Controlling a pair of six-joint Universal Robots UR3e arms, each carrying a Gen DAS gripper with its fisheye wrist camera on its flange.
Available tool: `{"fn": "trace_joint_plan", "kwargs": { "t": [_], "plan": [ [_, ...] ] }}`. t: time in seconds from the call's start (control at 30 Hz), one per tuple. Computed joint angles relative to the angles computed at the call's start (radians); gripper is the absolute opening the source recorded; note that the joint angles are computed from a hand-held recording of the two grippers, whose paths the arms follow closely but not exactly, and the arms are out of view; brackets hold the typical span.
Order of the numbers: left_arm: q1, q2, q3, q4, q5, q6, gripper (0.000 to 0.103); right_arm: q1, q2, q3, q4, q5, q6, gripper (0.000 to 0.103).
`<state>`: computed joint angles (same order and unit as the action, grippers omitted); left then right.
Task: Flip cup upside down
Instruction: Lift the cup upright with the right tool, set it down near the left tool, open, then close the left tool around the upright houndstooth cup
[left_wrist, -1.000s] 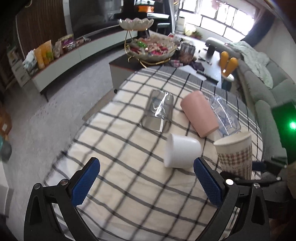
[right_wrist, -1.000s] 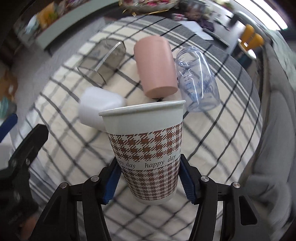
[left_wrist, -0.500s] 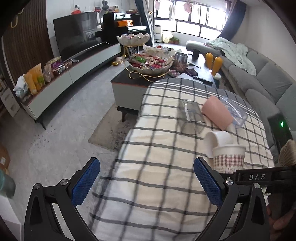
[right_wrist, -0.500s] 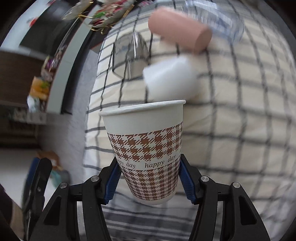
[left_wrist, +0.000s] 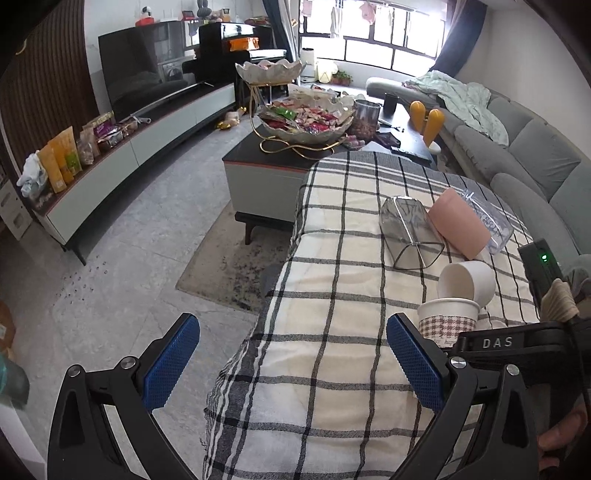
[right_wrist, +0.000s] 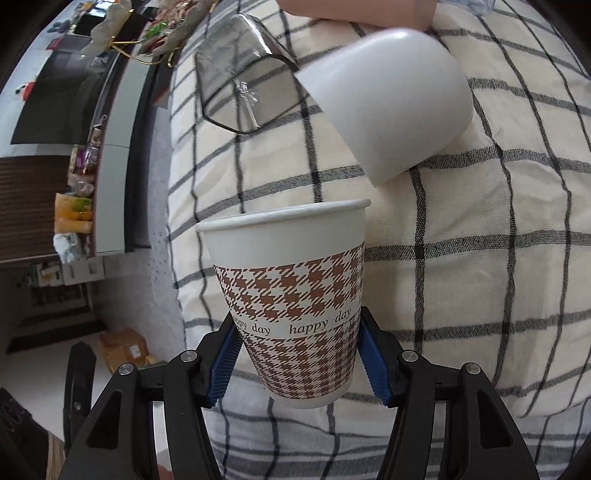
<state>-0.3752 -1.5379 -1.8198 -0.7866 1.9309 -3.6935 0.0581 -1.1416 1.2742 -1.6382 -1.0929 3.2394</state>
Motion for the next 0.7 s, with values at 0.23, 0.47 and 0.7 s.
{"fn": "trace_joint_plan", "kwargs": {
  "t": [0.23,0.47,0.7],
  "plan": [
    [-0.010,0.021,-0.070,0.131,0.008,-0.007,0.103,-0.007,-0.010,0.017,-0.038,0.013,-0.010,0.080],
    [-0.077,0.025,-0.051,0.137,0.058,-0.036,0.103,-0.064,-0.182,0.131,-0.067,0.012,-0.062,0.082],
    [-0.227,-0.097,0.030,0.171,0.108,-0.097,0.103,-0.185,-0.531,0.386,-0.258,-0.140,-0.128,0.082]
  ]
}}
